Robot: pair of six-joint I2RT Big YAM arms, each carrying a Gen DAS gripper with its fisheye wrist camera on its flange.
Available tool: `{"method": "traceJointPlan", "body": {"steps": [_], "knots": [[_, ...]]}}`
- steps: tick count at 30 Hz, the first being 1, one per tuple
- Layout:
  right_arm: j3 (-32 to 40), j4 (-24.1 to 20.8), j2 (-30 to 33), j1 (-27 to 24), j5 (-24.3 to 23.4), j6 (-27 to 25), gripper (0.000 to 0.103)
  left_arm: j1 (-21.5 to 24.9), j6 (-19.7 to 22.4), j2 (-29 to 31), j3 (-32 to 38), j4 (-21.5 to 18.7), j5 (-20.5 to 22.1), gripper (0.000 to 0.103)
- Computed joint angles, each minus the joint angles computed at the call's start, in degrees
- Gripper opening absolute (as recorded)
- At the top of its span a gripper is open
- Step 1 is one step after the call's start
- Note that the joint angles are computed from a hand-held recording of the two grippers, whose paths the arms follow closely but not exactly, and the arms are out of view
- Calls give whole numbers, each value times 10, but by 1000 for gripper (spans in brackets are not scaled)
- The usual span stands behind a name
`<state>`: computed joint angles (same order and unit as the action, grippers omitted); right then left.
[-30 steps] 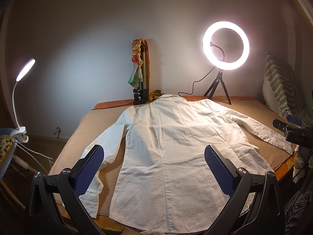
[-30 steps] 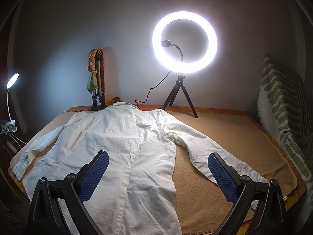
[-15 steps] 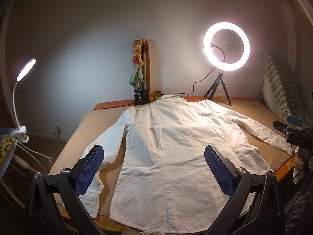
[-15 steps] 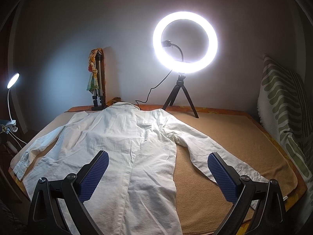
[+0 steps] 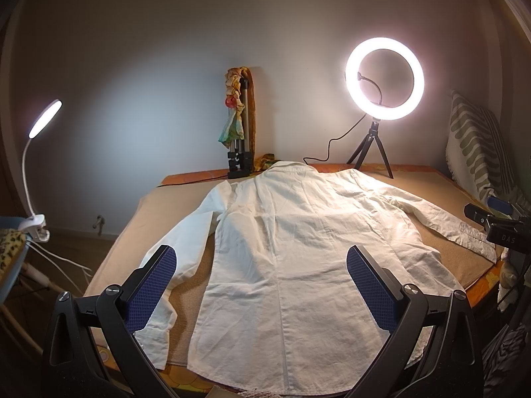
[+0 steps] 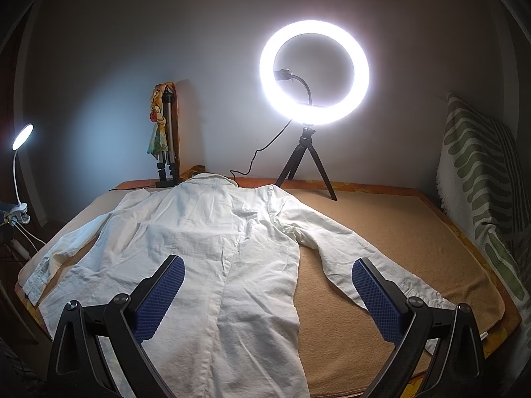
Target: Fold small clothes
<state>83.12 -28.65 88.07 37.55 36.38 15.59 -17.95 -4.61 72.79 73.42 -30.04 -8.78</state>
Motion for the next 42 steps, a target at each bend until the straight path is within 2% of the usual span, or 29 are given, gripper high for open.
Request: {"method": "traceJointPlan", "body": {"steps": [7,13,16,19,21,23,25,27,30,34,42], "knots": [[1,0,0,1,-3,0,102,9,-3,4,7,-6,-1,102],[18,-8,7,4,-9,9,102,32,0,1,1,2,3,102],[29,-7,12,6,-20,6,102,45,-4,3,4,-7,11,102],[38,-6,16,3,-43,12,99,66,2,10,9,-28,25,98],[50,-11,22,1,-62,18,93,83,11,19,15,-48,30,90],[58,-12,27,0,-73,22,92,105,17,30,22,-72,36,83],[67,-14,35,1,-78,21,91,133,11,42,28,-95,56,77],[76,-18,44,0,-86,15,84,164,-1,56,34,-119,84,68],[97,-31,61,-6,-107,20,80,211,-29,78,41,-154,134,64],[127,-54,83,-13,-143,33,77,255,-66,97,36,-178,183,62],[218,-94,145,-4,-166,4,75,267,-52,137,41,-209,190,62]]}}
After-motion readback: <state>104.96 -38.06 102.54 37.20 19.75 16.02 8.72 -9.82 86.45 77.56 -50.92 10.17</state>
